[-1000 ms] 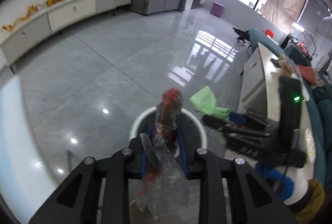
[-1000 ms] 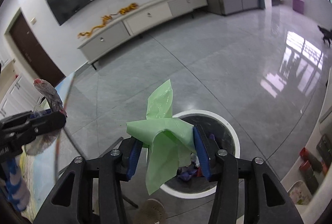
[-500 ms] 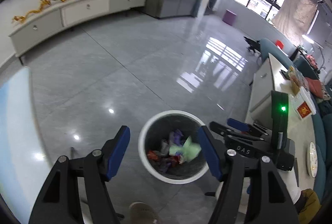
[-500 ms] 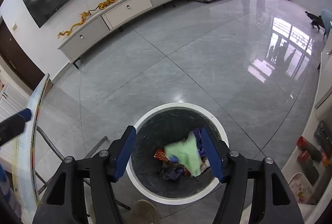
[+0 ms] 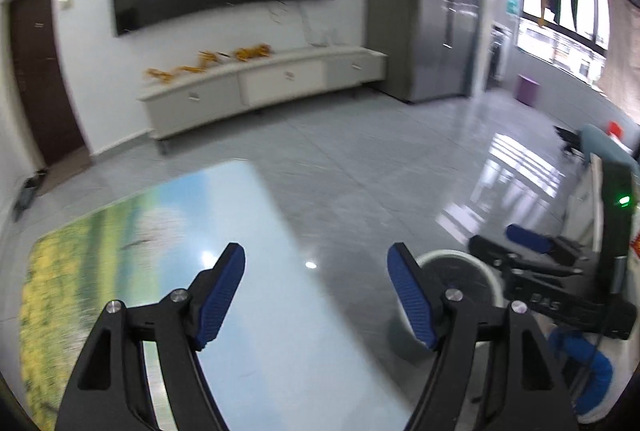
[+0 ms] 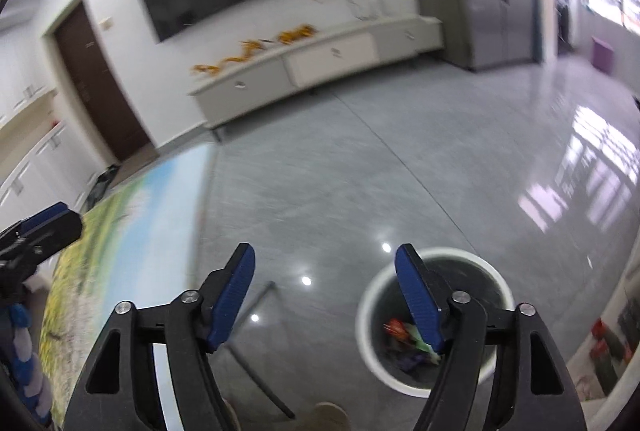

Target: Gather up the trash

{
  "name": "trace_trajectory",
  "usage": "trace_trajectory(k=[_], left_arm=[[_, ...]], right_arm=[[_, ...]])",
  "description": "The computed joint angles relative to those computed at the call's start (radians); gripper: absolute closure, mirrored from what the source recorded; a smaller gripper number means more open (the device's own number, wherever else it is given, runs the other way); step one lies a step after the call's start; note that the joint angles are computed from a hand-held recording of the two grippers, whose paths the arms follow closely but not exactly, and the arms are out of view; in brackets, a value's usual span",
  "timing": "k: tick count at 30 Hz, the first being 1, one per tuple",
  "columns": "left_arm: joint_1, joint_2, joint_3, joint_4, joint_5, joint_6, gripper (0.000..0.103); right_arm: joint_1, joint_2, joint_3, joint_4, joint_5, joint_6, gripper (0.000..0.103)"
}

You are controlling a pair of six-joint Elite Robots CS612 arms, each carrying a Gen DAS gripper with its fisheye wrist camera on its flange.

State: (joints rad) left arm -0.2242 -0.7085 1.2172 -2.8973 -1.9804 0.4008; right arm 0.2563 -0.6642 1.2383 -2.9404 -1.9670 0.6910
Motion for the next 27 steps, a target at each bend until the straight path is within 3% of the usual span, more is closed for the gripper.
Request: trace_trajectory(k=[5, 7, 10, 18, 27], left_arm=[[0.055, -0.006, 0.025, -0.143, 0.062, -0.072, 0.023], [0.075, -0.007, 0.038, -0.202, 0.093, -0.098, 0.018], [0.101, -0.001, 0.039, -0.27, 0.127, -0.131, 0.013], [0.153, 0.013, 0.021, -0.319, 0.167, -0.208, 0.008], [0.179, 0.007, 0.043, -0.348, 0.17, -0.256, 0.0]], right_arm=[[0.051, 0.055, -0.134, 0.003, -0.032, -0.094, 0.022], [0.071, 0.08, -0.191, 0.017, -0.044, -0.124, 0.012], [0.099, 0.117, -0.274, 0.041, -0.075, -0.171, 0.009], [0.154, 0.189, -0.427, 0.092, -0.141, -0.254, 0.0], [0.175, 0.203, -0.455, 0.104, -0.199, -0.291, 0.0]])
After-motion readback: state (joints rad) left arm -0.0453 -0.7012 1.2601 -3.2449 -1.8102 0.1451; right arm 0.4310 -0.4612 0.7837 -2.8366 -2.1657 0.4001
